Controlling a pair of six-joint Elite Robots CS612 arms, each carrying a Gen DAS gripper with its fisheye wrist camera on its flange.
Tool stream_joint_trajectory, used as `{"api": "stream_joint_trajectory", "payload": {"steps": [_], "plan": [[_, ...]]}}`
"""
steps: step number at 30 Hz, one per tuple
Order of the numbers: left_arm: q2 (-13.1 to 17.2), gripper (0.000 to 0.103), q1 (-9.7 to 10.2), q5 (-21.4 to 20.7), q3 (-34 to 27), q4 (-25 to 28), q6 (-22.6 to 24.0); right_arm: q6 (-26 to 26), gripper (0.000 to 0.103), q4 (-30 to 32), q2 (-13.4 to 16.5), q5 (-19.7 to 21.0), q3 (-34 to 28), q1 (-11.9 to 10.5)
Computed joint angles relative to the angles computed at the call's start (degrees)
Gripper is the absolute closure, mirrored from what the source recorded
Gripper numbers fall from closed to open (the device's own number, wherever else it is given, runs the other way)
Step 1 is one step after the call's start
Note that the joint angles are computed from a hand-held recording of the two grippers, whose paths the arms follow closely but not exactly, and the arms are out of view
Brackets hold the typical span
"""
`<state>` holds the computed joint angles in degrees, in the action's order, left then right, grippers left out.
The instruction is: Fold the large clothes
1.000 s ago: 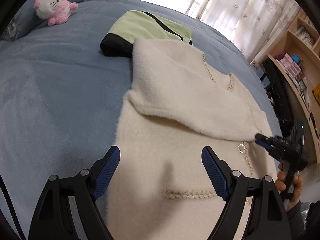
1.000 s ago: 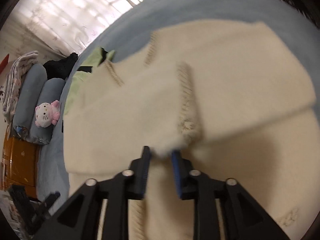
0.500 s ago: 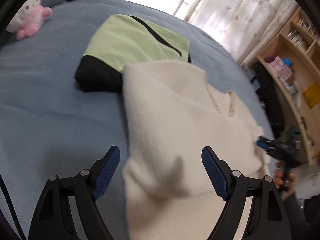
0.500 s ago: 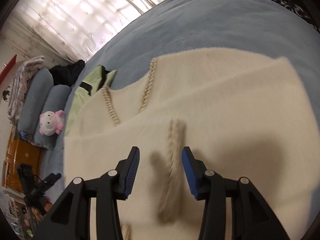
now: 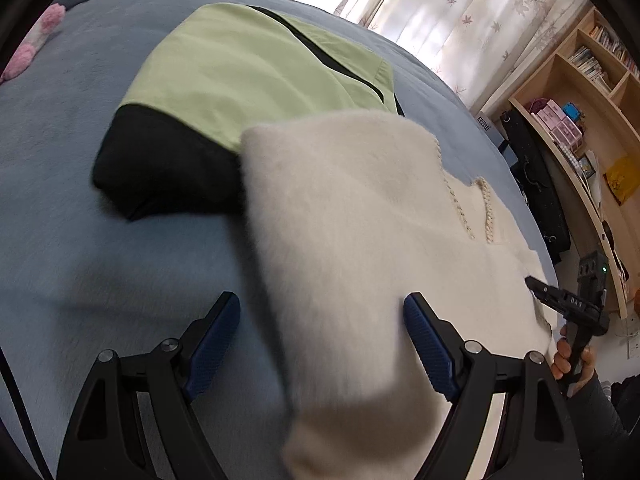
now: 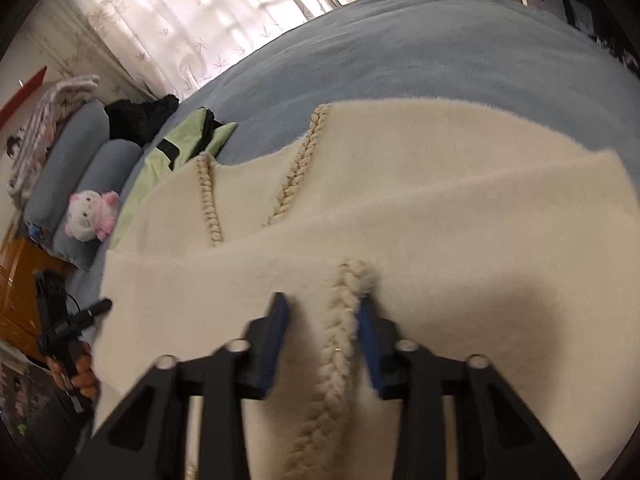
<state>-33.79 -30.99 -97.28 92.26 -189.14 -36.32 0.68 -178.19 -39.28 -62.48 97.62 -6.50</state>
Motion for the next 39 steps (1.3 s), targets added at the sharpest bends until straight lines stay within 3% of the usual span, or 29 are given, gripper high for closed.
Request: {"api": "stream_joint_trajectory", "payload": {"steps": [4,6,7,9,12,15,17,21,25,29,31,37,39], "plan": [[0.9,0.022,0.29,-0.9,-1.5,-1.0,-0.5,-0.6,0.090,-1.6,-0.2,-0.4,0.7,-0.3],[0.7,0.045,0.03,0.3,-1.7,-1.3,-0.7,-1.1,0.092,-3.8,-0.5,-1.8,1.4,0.0],[0.1,0.049,-0.26,1.9,-1.6,0.1,-0.9,-1.5,0.092,-5.3,-0.6,-3.2,1.9,0.3],[-1.4,0.079,-0.85,5.1,-1.6,3.8,-0.8,-2.6,0.093,-7.7,-0.9,-5.9,2.4,1.1],[-3.9,0.088,-1.88,9.2,-1.9,10.3,2.9,-4.0,0.094,-14.4,-1.4,-8.6,3.6,2.0],[-5.3,0.090,-3.88,16.3,-2.7,13.9,9.0,-5.3,0.094,-22.8,-0.7,-13.0,3.4,3.3],[-5.2,0.090,-4.61,20.0,-3.7,15.5,11.8,-4.9,0.094,-24.2,0.2,-16.4,2.1,4.0],[-2.9,0.090,-4.07,21.3,-6.2,19.9,9.5,-2.5,0.094,-12.6,2.8,-20.6,-3.1,4.5],[-1.4,0.084,-3.89,21.1,-6.5,19.3,7.1,-1.8,0.092,-9.8,2.8,-19.4,-3.8,4.1],[-2.5,0.053,-3.04,18.2,-4.9,18.2,3.4,0.5,0.087,-5.7,0.7,-13.6,-2.2,2.4],[-3.4,0.053,-2.84,16.4,-3.1,16.3,2.3,1.6,0.087,-5.5,-0.8,-10.6,-0.1,1.3],[-7.9,0.054,-4.98,19.1,5.7,11.2,0.4,1.4,0.087,-11.1,-4.6,-6.0,8.2,0.0],[-8.7,0.070,-5.98,17.9,8.1,8.4,0.6,0.1,0.087,-11.6,-5.3,-4.8,9.6,0.4]]}}
